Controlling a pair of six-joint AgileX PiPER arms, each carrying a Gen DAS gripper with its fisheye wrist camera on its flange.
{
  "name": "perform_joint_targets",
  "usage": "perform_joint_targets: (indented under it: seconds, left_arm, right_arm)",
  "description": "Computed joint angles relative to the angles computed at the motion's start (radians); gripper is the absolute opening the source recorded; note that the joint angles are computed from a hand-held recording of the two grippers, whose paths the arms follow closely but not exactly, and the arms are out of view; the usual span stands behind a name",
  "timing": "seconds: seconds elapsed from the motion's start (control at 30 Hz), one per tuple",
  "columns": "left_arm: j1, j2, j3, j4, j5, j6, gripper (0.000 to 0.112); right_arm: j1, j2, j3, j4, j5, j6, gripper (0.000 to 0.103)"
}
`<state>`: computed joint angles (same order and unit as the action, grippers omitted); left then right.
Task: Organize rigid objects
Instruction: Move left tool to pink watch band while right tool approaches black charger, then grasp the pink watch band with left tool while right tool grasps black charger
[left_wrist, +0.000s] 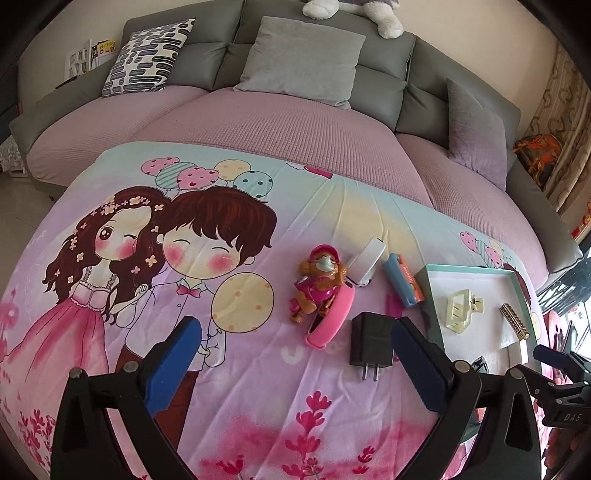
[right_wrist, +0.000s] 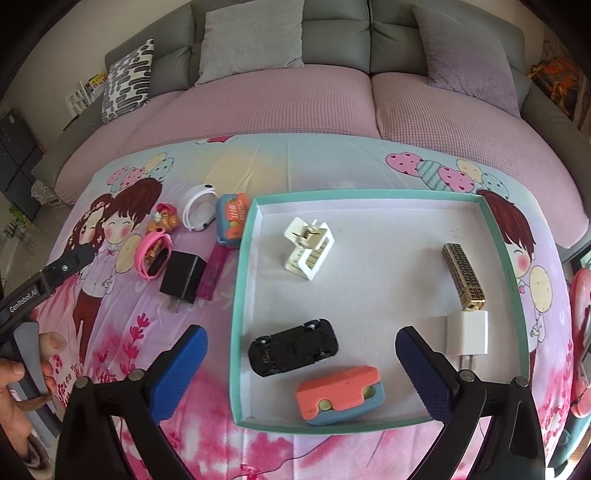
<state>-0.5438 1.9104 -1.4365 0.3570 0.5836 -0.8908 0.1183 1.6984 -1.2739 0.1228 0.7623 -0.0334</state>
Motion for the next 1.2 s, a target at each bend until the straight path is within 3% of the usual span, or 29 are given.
perform_joint_targets:
  seconds: [0.27,0.4,0.7,0.93,1.1,1.2]
  left_arm:
    - [0.046,0.043,-0.013,-0.119,-0.013,0.093,0.102]
    - [0.051,0.063,-0.034,-0.109,0.000,0.095,0.102]
    - [0.078,0.102,-0.050,-0.238,-0.046,0.242,0.100]
    - [0.076,0.144,-0.103,-0.313,-0.038,0.341,0.084]
    - [0.068,0.174,-0.140,-0.359,-0.032,0.396,0.082]
    - [0.065,0.198,-0.171,-0.382,-0.016,0.421,0.070]
  right_arm:
    - [0.163,0.105,-0.106,-0.032,-0.007,0.053,0.103]
    - [0.209,0.166,-0.135,-0.049,-0.027,0.077,0.102]
    - [0.246,0.304,-0.237,-0.053,-0.028,0.115,0.086]
    - [0.254,0.365,-0.286,-0.036,-0.035,0.131,0.074]
    - [0.261,0.386,-0.303,-0.041,-0.046,0.150,0.070]
    - [0.263,0.400,-0.317,-0.049,-0.042,0.167,0.065]
